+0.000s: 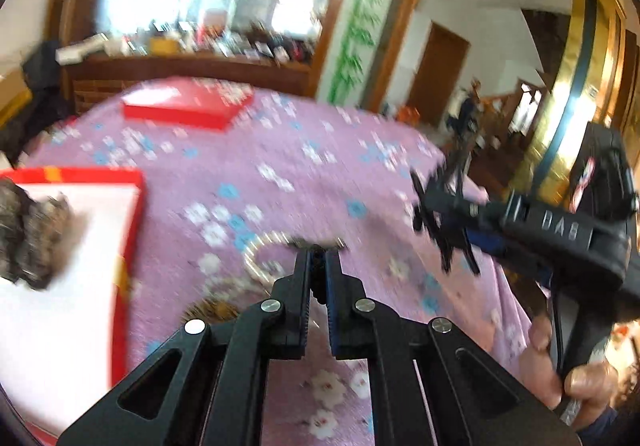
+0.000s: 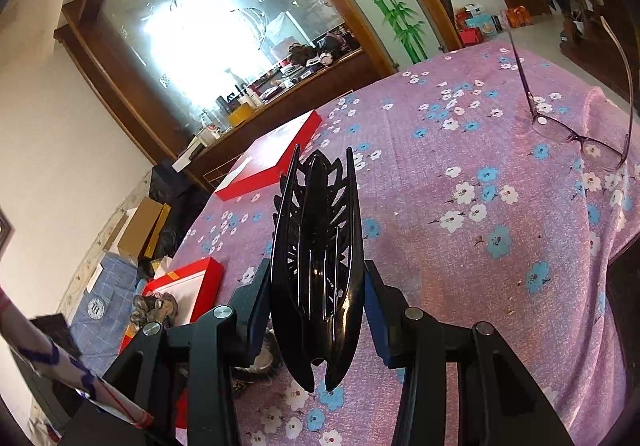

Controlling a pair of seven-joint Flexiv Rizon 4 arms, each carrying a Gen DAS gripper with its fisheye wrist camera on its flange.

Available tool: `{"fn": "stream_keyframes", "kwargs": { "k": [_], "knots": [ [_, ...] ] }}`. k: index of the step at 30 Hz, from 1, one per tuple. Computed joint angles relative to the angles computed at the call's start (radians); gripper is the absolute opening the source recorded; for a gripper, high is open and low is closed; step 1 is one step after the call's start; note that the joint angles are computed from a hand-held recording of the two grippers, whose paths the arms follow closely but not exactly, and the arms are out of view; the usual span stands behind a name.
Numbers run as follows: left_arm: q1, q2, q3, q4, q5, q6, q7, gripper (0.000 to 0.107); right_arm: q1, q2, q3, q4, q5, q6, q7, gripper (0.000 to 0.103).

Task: Organize jewelry
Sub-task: 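Lift the claw clip with the right tool while the left tool lifts the beaded bracelet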

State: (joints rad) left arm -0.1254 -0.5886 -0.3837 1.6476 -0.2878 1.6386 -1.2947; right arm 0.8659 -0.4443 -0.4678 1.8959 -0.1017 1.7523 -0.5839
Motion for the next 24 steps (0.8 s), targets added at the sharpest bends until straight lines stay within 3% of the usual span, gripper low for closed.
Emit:
{"fn": "stream_keyframes", "kwargs": {
  "k": [2, 6, 10, 24],
  "knots": [
    [-0.076, 0.002, 0.101, -0.005, 0.02, 0.068, -0.031, 0.006, -0.006, 0.0, 0.011, -0.007, -0.016, -0.018, -0.008, 0.046],
    [-0.2, -0.009, 0.266, -0.033, 0.042, 0.115, -0.075, 0.007, 0.005, -0.003, 0.003, -0.014, -0.061, -0.043, -0.008, 0.046],
    [-0.281, -0.013, 0.379, -0.041, 0.039, 0.139, -0.106, 0.007, 0.02, -0.004, -0.018, -0.013, -0.102, -0.052, 0.001, 0.046],
    [-0.38, -0.013, 0.51, -0.044, 0.034, 0.123, -0.14, 0.007, -0.003, -0.003, 0.005, -0.014, -0.144, -0.053, 0.019, 0.047]
  ]
}}
